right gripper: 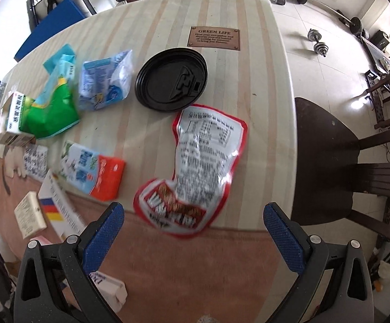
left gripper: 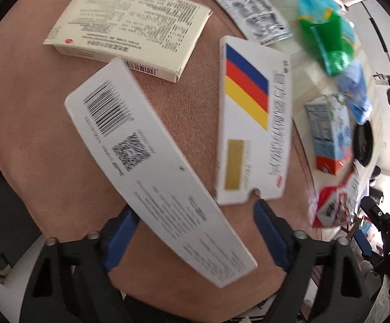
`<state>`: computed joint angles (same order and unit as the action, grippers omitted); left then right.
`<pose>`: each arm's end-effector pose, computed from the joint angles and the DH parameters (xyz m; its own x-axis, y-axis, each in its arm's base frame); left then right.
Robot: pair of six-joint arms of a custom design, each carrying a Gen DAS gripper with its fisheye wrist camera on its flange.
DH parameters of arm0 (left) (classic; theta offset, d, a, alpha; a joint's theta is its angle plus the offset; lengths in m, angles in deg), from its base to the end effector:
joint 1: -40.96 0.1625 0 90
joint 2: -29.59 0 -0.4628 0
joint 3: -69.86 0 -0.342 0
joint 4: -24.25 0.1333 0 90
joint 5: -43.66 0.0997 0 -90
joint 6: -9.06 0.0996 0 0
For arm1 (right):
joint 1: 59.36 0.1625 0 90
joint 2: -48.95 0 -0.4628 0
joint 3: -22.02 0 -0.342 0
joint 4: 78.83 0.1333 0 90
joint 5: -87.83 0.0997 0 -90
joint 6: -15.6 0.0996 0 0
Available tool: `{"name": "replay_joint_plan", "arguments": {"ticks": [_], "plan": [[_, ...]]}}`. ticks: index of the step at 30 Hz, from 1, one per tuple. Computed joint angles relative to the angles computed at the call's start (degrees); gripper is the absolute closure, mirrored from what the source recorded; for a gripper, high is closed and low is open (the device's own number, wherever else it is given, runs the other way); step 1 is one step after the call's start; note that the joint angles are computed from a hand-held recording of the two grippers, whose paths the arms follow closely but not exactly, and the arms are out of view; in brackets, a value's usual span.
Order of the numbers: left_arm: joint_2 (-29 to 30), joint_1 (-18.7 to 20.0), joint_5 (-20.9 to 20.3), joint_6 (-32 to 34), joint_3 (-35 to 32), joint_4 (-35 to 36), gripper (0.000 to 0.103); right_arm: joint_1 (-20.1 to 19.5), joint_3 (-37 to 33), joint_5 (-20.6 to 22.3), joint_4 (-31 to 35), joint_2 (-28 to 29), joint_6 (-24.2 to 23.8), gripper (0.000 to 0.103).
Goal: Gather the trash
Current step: 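Grasp the white barcode box with left tool while right tool grasps the red-white snack wrapper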
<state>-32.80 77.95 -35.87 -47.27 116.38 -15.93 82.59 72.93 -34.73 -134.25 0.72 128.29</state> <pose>-0.3654 -0.4648 0.5292 -0.8345 0.0539 -0.5484 -0.0576 0.9812 0.1842 0.5834 -0.3554 0.3645 -0.4768 0.7861 0.3933 0.4843 0.6084 -0.6287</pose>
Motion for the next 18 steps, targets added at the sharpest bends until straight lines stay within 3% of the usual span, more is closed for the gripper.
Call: {"name": "replay_joint_plan", "arguments": {"ticks": [4, 6, 11, 16, 18], "plan": [[-0.3, 0.0, 1.9, 0.7, 0.8, 0.9, 0.042, -2.4, 7.2, 0.4, -7.1, -3.2, -1.3, 0.0], [-0.8, 0.1, 1.8, 2.1, 1.0, 0.7, 0.043, -3.3, 9.5, 0.3, -9.9, -4.1, -2.2, 0.0], [-0.5, -1.4, 6.9, 8.6, -0.8, 7.4, 0.047, -5.2, 11.4, 0.4, -13.0, -4.3, -4.9, 0.008], [-0.9, -2.5, 10.3, 13.5, -1.3, 12.1, 0.048, -5.9, 10.6, -0.3, -11.6, -3.3, -6.9, 0.045], [-1.6, -2.1, 10.3, 14.1, -0.4, 12.2, 0.048, -5.6, 10.0, -0.6, -9.7, -2.7, -6.8, 0.055]]}}
